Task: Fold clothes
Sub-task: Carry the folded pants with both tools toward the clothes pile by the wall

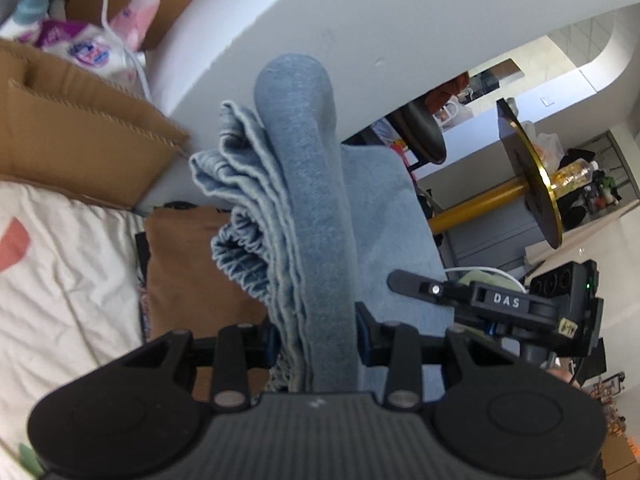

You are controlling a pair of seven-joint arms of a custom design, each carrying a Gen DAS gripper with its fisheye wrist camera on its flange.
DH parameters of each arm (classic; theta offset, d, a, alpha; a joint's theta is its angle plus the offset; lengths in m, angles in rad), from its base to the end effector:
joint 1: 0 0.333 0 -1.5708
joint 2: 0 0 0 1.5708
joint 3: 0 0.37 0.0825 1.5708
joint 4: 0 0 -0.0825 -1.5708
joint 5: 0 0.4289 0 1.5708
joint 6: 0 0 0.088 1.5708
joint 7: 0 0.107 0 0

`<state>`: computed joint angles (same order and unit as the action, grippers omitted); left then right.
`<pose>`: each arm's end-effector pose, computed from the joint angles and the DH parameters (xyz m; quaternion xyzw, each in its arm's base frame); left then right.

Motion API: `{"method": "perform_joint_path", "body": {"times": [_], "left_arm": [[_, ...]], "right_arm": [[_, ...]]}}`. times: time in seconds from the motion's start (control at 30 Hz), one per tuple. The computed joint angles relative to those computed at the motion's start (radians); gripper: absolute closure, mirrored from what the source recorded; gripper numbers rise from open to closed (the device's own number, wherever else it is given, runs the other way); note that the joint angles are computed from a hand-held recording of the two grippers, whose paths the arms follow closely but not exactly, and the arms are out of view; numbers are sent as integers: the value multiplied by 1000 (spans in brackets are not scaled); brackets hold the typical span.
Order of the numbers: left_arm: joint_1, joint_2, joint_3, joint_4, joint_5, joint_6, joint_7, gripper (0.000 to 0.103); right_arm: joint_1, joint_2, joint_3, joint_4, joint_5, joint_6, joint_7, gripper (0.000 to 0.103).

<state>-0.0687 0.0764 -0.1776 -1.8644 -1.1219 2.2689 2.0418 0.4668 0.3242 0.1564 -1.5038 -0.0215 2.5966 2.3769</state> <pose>0.6382 -0.1806 0.5590 0.5917 -0.6451 0.4480 0.1818 0.6354 0.4324 0.6149 -0.5873 0.7163 -0.0138 0.3767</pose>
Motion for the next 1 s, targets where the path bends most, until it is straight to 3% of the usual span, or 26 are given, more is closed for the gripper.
{"method": "perform_joint_path", "body": {"times": [0.13,0.27,0.37,0.67,1.0], "left_arm": [[-8,64,-18,25,-38,14,26,65],[-9,118,-39,43,-42,27,52,65],[-3,156,-52,51,-52,35,61,65],[14,227,-79,56,-63,80,79,65],[45,301,-104,96,-43,51,116,65]], "right_arm": [[-25,-1,-4,-51,23,41,-17,81],[-12,-16,-37,-153,-17,152,88,81],[-15,0,-40,-175,-51,177,111,81],[-61,80,-1,-182,-35,243,36,81],[-6,118,-89,-259,-115,420,188,81]]}}
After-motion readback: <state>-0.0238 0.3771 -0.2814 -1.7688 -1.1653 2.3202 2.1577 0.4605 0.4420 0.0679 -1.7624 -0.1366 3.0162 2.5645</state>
